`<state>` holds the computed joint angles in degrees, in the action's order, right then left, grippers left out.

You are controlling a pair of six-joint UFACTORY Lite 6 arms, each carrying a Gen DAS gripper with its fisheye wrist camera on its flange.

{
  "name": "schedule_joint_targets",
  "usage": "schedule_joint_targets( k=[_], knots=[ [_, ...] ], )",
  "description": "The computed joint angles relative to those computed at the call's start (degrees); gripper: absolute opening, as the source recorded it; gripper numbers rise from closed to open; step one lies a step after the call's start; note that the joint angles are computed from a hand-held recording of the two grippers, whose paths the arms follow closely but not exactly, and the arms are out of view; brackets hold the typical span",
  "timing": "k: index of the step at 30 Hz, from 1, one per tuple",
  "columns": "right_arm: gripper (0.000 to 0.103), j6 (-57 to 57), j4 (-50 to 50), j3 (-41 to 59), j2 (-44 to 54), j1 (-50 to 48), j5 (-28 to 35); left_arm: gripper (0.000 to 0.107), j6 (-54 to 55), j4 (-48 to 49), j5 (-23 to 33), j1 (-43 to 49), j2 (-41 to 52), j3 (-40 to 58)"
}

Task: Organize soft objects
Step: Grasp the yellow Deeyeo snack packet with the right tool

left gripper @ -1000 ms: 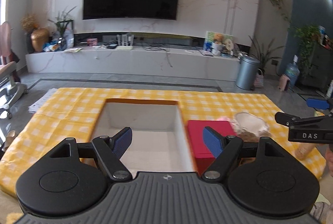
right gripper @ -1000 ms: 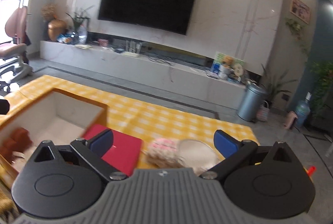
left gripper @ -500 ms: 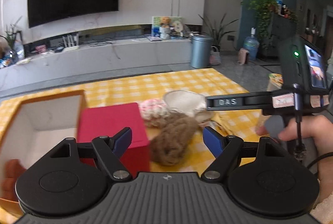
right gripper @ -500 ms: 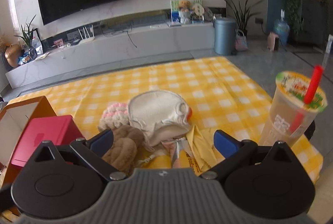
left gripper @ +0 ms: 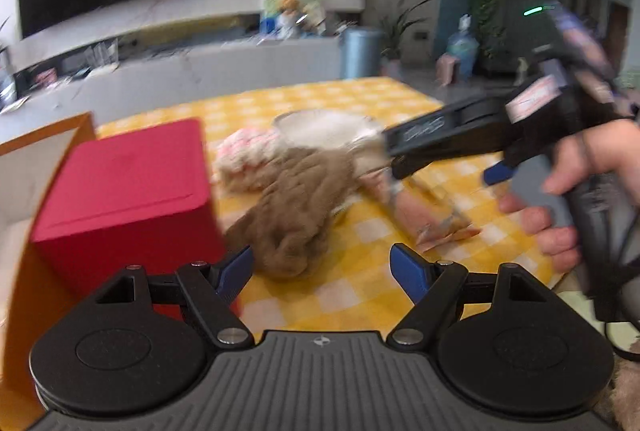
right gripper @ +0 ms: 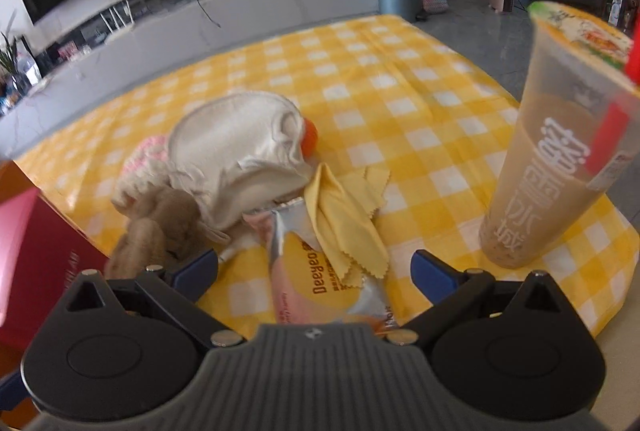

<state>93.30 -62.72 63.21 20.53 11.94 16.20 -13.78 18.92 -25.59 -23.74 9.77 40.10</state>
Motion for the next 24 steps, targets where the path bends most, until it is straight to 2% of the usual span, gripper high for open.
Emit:
schedule_joint_targets(
  k=[2,5,8,11,12,15,16,19,24],
  knots=[
    [0.100,-6.19,6.53,2.86,3.17,-0.30,0.45,0.091,-2.07,3.80,-3.83,0.75,1.06,-0.42],
    [0.100,-10.41,10.92,6.18,7.08,-0.37,1.68,0.091,1.72,0.01,-6.98,0.26,1.04,-1.78],
    [0.100,-12.40,13.83,7.83,9.44,-0.93,0.79,0.091,4.56,-4.34,-5.45,-1.65,1.96,-0.33],
    [0.100,-17.63,18.78,9.85,11.90,-1.20,0.83,0.091,0.48,0.12,-3.98,-1.22,1.42,0.24],
    [0.098,-17.59,18.09,10.93,12.98,-0.70,2.38,0.091,-1.34,1.75,-3.97,-1.00,1.07,0.11],
    [0.079,-16.27,16.89,11.88,14.48,-0.37,4.71,0.091,-5.57,5.45,-3.81,-0.19,-0.22,-0.53],
    [0.072,-14.80,15.24,11.42,14.04,-0.16,4.94,0.091,-5.93,5.61,-3.35,-0.24,-0.28,-0.23],
    [0.061,-12.82,13.68,9.74,12.40,-0.34,4.63,0.091,-3.15,2.18,-2.23,-1.26,-1.24,-0.12],
    [0.053,-12.67,14.81,4.38,7.13,-1.86,1.31,0.091,3.71,-4.08,-1.56,-3.62,-1.34,0.56]
  ],
)
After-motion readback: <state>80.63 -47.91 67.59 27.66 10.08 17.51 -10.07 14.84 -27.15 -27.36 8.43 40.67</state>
